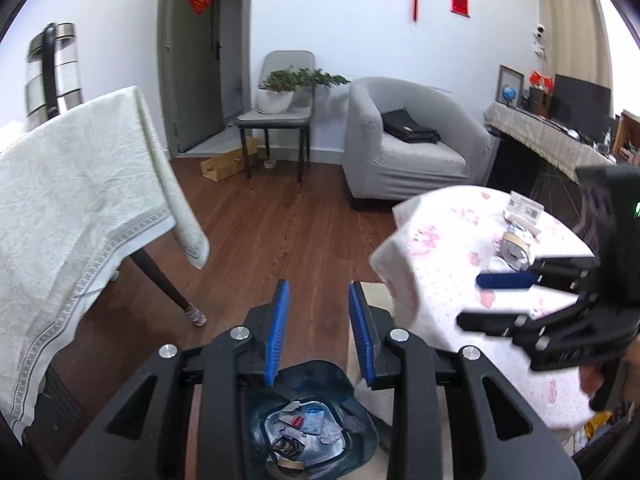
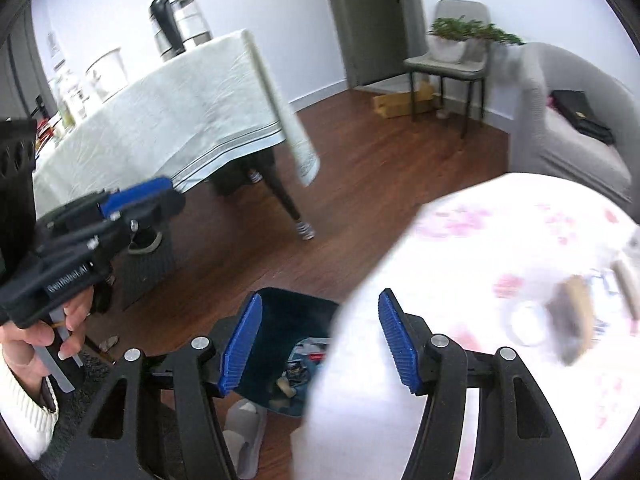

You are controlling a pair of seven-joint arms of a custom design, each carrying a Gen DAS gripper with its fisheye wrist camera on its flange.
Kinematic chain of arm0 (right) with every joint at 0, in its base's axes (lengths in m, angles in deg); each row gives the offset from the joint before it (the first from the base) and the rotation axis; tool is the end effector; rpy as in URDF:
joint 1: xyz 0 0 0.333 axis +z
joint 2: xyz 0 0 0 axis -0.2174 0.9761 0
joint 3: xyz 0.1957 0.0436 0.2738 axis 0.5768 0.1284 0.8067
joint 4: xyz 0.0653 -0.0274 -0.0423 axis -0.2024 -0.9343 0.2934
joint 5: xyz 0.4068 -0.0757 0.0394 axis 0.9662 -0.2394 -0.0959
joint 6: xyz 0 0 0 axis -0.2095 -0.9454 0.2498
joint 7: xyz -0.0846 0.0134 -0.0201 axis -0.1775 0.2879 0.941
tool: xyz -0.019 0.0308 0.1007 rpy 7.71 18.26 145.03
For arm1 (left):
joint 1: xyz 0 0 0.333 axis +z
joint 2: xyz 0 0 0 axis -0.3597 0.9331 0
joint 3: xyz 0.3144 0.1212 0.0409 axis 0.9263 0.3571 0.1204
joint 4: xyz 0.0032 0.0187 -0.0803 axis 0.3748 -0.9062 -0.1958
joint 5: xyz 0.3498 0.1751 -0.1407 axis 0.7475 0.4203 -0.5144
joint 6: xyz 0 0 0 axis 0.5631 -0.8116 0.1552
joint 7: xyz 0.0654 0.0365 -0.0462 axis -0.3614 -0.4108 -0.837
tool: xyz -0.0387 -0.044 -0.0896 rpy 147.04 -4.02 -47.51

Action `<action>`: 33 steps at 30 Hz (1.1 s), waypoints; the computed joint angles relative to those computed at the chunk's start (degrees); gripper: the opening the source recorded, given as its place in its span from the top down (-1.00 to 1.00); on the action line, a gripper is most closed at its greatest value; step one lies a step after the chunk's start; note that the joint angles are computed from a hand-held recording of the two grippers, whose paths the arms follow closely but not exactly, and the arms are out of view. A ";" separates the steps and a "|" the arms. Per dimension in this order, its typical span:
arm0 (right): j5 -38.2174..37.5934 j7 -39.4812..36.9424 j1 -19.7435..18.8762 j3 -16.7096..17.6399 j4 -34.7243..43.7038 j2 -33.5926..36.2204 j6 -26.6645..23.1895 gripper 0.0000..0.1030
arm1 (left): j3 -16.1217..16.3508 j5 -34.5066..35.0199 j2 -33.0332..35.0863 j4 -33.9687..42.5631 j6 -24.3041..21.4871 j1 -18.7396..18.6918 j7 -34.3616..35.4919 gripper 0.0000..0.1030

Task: Collect trash
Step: 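Move both grippers back over the table to the cap and foil ball, then grasp the small white cap with the left gripper while the right gripper grasps the crumpled foil ball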

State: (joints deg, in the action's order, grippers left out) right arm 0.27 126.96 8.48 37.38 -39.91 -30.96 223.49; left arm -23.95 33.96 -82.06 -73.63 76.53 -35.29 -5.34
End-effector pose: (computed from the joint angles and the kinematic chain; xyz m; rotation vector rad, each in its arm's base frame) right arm 0.5845 0.3135 0.5979 -1.8974 1.4615 -0.3538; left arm 0.5611 -0.2940 0.5891 -1.3936 2.0275 -1.0380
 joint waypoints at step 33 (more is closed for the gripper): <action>-2.16 14.35 -8.02 -7.15 -17.06 -13.10 6.91 -0.28 | -1.47 -10.15 23.68 28.15 -14.42 -13.13 21.10 0.03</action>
State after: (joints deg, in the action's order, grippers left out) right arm -1.89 141.31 0.46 30.23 -56.96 -44.06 230.40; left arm -25.42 23.82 -58.38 -45.47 62.12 -48.42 15.76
